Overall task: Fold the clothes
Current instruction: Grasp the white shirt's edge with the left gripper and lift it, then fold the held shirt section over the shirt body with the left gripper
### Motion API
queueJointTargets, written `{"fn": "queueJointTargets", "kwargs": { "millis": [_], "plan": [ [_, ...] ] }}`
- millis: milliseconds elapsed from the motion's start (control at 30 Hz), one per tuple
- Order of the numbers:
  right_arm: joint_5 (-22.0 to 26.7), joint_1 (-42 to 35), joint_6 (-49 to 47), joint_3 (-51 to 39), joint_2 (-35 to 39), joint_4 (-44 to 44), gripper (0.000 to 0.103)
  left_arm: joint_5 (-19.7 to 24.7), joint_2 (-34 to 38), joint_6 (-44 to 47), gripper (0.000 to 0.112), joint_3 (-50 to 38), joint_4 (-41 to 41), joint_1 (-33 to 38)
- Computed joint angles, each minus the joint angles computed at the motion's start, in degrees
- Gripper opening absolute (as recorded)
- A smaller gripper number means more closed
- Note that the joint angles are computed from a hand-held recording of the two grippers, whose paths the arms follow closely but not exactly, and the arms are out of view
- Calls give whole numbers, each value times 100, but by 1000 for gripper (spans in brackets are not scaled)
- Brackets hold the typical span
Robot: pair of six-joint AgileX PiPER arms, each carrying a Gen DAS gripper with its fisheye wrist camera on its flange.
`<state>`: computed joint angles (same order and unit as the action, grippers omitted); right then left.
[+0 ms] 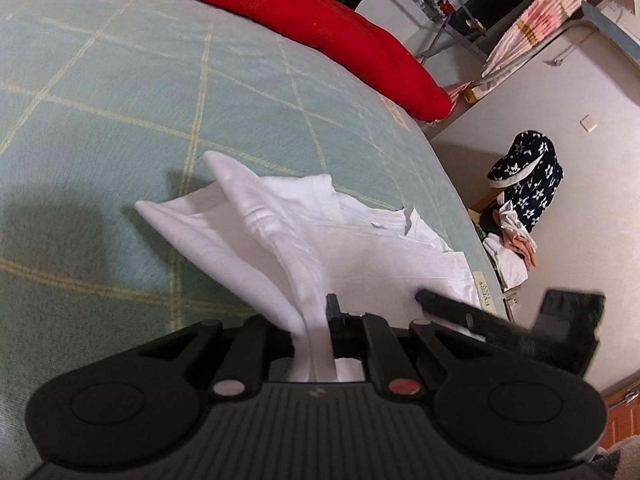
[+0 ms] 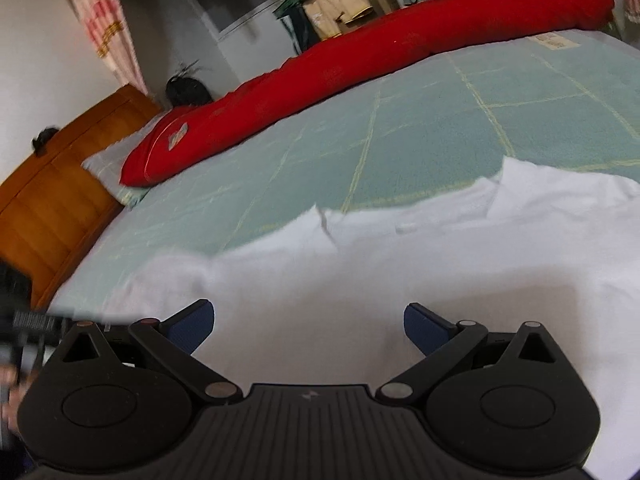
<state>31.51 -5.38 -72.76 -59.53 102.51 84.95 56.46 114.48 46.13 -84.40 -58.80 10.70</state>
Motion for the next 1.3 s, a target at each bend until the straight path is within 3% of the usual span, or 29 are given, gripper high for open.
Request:
{"fn": "queueJointTargets", "kwargs": {
  "millis": [133, 300, 833, 1033, 1300],
  "plan": [
    [43, -227, -436, 826, -751, -355, 103, 67, -138, -296, 6, -192, 205, -161],
    [538, -817, -955, 1593, -1445, -696, 103, 134, -279, -789, 6, -507, 518, -455],
    [1805, -2681, -2274, 2915, -2455, -870, 103, 349, -296, -2391, 7, -1791, 1530, -1703],
    [2236, -3248, -2418, 3053, -2695, -1027, 103, 447, 4, -2932, 7, -2424, 1759, -2175],
    [2723, -4125, -2537, 3099, -2861, -1280, 103, 827, 917, -3692, 7, -3928, 2139, -2890]
  ]
}}
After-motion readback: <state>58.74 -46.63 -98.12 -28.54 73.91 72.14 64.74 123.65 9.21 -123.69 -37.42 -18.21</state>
